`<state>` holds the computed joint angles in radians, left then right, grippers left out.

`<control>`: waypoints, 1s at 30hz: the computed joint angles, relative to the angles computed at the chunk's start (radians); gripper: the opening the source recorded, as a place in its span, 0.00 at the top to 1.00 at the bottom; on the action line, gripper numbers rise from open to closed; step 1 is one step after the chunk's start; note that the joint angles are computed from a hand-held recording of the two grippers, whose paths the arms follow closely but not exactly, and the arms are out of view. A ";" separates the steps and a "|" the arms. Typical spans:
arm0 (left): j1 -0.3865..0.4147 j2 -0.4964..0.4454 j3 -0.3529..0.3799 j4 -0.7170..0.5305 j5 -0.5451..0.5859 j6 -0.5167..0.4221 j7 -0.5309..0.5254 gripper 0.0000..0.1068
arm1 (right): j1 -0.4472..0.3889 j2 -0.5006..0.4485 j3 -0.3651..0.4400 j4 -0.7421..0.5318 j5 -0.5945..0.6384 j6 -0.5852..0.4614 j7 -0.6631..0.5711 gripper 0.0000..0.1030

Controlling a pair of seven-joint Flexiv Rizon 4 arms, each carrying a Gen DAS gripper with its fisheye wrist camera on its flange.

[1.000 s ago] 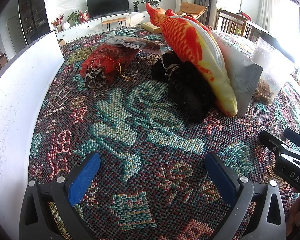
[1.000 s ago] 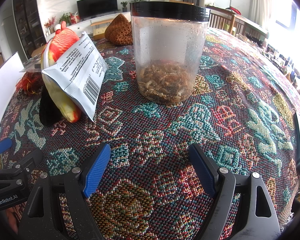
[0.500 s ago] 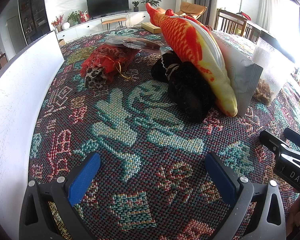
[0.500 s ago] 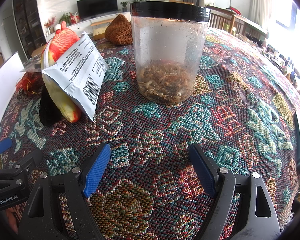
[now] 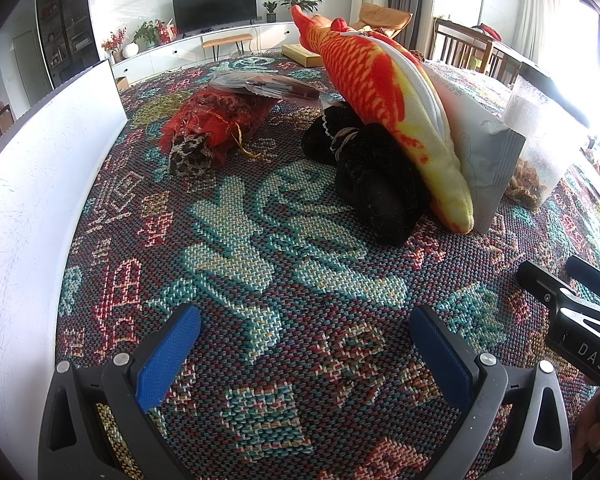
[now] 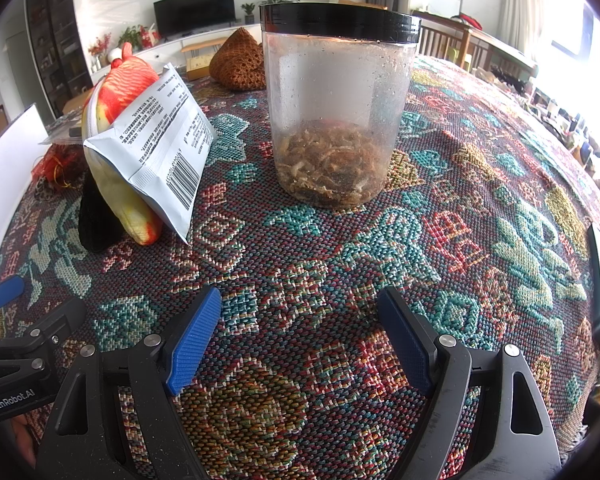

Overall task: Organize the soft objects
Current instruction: 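Grasp the orange-red fish plush by its body with the left gripper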

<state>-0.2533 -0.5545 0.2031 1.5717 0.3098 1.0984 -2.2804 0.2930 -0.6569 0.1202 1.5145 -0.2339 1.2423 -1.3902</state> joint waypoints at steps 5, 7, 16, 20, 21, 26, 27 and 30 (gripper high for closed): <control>0.096 0.034 -0.084 0.075 -0.142 0.082 0.079 0.04 | 0.001 0.000 -0.001 0.000 0.001 -0.001 0.000 0.19; 0.106 0.048 -0.078 0.092 -0.187 0.127 0.065 0.04 | 0.001 0.000 -0.001 0.000 0.001 -0.001 -0.001 0.19; 0.139 -0.029 -0.090 -0.144 -0.265 0.090 0.163 0.14 | 0.001 0.001 -0.001 0.000 0.002 -0.002 -0.001 0.19; 0.117 -0.154 -0.053 -0.372 -0.271 -0.051 0.178 0.14 | 0.001 0.001 -0.001 0.000 0.002 -0.002 -0.001 0.19; 0.120 -0.183 -0.056 -0.417 -0.279 -0.091 0.174 0.14 | 0.001 0.001 -0.001 0.000 0.002 -0.002 -0.001 0.19; 0.133 -0.233 -0.081 -0.497 -0.279 -0.166 0.212 0.79 | 0.001 0.001 -0.001 0.000 0.002 -0.002 -0.001 0.19; 0.130 -0.215 -0.079 -0.464 -0.272 -0.121 0.200 0.80 | 0.002 0.001 -0.002 0.000 0.002 -0.003 0.000 0.19; 0.110 -0.137 -0.058 -0.369 -0.237 -0.031 0.177 0.80 | 0.001 0.001 -0.001 0.000 0.002 -0.003 -0.001 0.19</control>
